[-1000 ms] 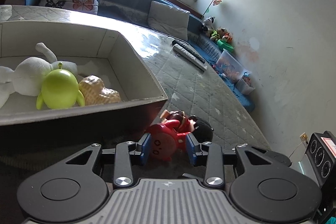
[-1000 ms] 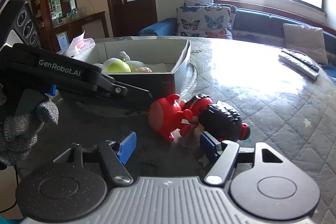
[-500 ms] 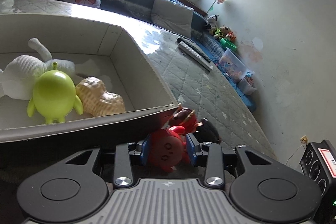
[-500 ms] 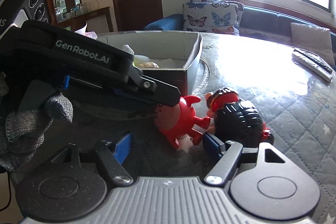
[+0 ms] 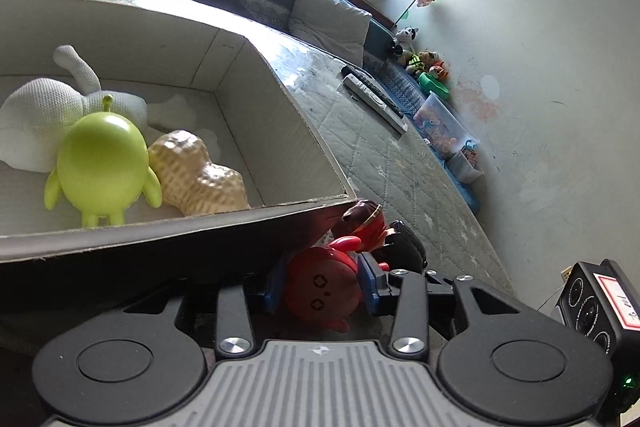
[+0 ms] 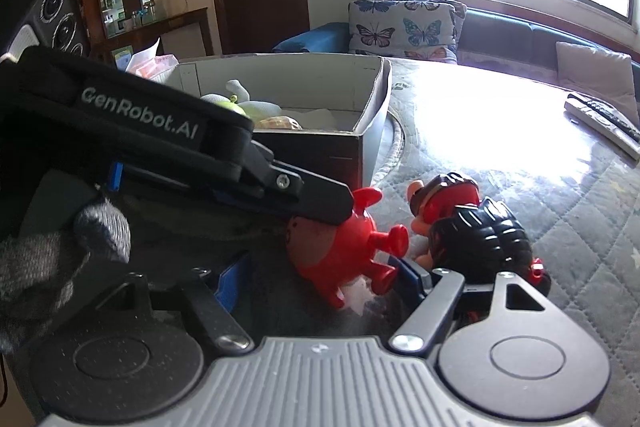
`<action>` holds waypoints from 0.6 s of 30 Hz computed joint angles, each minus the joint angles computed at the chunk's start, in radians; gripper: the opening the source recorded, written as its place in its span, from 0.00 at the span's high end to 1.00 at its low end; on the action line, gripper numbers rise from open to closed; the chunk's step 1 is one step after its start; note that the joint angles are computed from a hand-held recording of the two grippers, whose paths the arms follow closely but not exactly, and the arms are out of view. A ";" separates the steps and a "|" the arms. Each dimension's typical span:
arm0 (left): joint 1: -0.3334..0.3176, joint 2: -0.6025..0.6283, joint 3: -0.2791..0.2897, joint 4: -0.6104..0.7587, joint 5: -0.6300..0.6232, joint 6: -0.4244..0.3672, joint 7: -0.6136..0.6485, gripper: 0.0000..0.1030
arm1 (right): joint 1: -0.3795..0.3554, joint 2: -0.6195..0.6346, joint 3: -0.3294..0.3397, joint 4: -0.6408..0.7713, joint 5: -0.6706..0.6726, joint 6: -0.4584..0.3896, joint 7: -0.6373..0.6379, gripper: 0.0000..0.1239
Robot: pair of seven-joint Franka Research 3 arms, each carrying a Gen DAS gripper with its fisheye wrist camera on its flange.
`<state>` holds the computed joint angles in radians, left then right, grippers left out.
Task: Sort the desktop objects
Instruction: 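Move the right gripper to the red round-eared toy and close on it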
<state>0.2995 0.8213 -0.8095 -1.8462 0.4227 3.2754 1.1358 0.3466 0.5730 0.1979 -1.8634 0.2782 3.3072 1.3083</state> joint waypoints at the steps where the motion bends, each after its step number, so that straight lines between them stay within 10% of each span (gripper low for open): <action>1: -0.015 -0.008 0.015 0.000 -0.003 0.005 -0.003 0.56 | -0.021 0.005 0.023 0.004 -0.005 0.003 -0.002 0.39; 18: 0.020 -0.036 -0.019 -0.063 -0.007 0.017 0.002 0.53 | -0.077 -0.047 0.078 -0.067 -0.038 0.035 0.017 0.60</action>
<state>0.3191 0.7855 -0.8286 -1.9090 0.4162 3.2924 1.1379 0.2698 0.5255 0.2760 -1.9301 0.2403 3.3423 1.3253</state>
